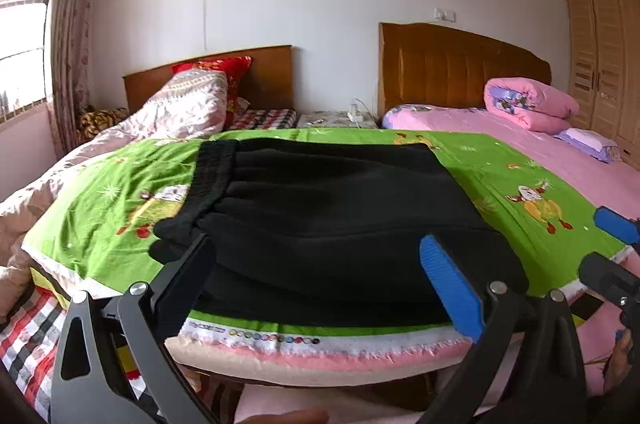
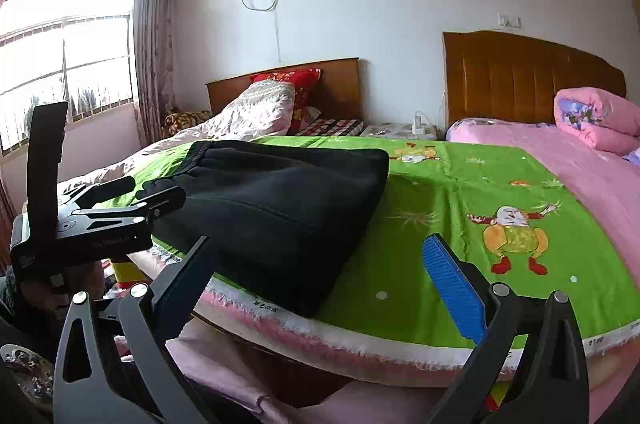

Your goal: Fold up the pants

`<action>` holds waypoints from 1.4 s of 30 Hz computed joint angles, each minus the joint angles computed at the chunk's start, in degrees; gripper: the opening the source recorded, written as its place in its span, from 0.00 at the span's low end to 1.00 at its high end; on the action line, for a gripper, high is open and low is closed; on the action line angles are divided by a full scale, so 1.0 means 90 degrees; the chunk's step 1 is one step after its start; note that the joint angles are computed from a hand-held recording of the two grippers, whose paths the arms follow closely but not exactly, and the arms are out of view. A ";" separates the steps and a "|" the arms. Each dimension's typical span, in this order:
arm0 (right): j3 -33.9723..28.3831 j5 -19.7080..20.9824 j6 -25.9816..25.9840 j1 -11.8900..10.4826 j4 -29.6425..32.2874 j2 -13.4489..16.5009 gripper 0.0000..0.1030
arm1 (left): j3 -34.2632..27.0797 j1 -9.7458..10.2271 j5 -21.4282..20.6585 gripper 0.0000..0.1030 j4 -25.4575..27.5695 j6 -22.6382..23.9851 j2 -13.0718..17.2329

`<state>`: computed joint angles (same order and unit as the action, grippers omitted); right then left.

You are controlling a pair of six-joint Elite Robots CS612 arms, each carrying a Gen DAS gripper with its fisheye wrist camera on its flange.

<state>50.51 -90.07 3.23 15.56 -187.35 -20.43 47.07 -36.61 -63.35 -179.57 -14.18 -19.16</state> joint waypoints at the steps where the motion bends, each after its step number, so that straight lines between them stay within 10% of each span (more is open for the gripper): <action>1: 0.0010 0.0009 -0.0014 0.0003 0.0011 -0.0005 0.96 | -0.0028 0.0012 -0.0035 0.99 0.0057 -0.0055 0.0012; 42: -0.0033 0.0087 -0.0075 0.0010 0.0287 -0.0001 0.96 | -0.0049 0.0051 0.0071 0.99 0.0468 -0.0359 0.0026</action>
